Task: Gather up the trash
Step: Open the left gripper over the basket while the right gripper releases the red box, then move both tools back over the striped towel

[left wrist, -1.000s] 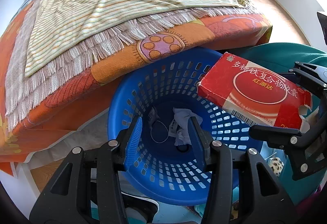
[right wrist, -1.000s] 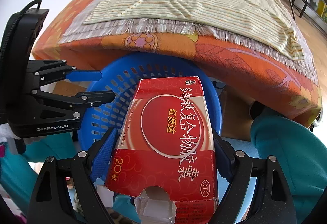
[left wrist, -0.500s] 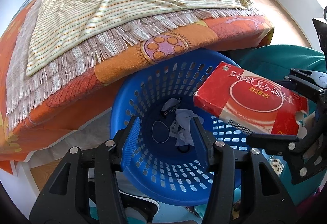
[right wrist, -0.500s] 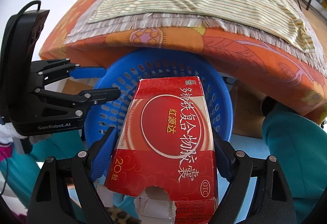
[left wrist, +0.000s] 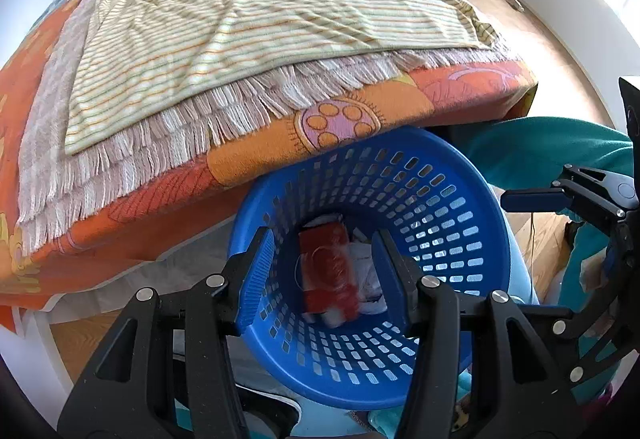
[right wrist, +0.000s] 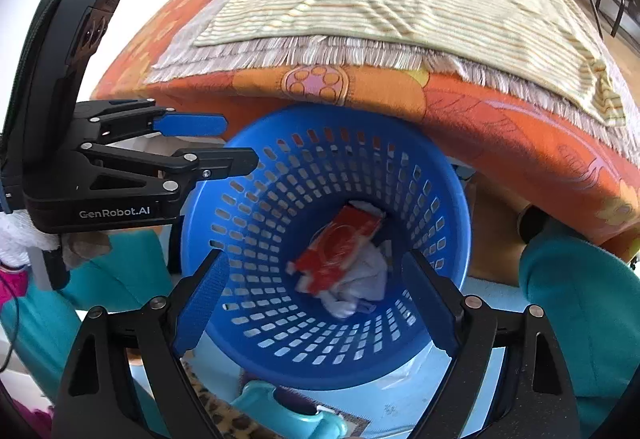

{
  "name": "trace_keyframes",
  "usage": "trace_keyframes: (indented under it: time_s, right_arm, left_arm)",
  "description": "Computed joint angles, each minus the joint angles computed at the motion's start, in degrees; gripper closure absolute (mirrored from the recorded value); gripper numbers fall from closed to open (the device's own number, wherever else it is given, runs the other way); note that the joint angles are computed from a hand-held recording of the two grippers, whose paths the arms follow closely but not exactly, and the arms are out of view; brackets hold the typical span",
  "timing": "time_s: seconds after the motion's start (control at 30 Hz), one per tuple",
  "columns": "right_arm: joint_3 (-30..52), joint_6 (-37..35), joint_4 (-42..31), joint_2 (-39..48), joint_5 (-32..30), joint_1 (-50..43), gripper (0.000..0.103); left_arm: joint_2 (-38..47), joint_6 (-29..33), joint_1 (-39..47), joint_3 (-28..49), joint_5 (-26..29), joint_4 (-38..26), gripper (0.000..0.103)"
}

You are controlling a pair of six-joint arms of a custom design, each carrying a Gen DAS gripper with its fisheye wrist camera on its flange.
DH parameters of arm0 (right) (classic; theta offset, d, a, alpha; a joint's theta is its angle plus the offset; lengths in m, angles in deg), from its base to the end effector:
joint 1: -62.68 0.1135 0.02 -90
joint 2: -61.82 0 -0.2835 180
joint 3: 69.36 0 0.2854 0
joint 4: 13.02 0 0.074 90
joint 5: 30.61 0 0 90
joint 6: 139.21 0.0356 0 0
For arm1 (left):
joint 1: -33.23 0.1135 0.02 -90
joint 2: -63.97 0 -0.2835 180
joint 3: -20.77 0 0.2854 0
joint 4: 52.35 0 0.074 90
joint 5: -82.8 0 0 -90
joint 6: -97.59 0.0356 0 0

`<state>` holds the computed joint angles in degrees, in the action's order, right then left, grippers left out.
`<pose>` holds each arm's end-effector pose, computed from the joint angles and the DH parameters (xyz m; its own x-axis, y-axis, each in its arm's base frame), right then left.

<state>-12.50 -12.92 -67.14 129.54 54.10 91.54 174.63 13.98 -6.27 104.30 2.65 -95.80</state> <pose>0.2078 0.1183 0.2229 -0.9444 0.1525 -0.2915 0.0548 0.9466 0.3177 0.3127 -0.2657 0.1458 -0.6486 0.6767 -0.3484 0.7474 0.6528 -0.1233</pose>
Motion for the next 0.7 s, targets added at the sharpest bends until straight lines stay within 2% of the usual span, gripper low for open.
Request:
trace_keyframes:
  time_s: [0.2,0.4,0.57,0.7]
  right_arm:
    - [2.4,-1.8,-2.3,-0.7,2.0,-1.7,0.015]
    - [7.1,-4.1,-6.9,0.1,8.5,-4.4,0.015]
    - [8.6,-7.7,-6.3,0.4,1.8,-13.6,0.015]
    - [10.9,-9.2,-6.3,1.2,-0.5,-18.8,0.015]
  left_arm:
    - [-0.1,-0.4,0.1,1.0,-0.1,-0.3,0.051]
    - [0.7,-2.0,0.3,4.6,0.3,-1.6,0.051]
    - [2.7,-3.3,0.3,10.2,0.8,-3.5,0.051]
    - [5.7,-4.5,0.5,16.5,1.4,-5.8,0.051]
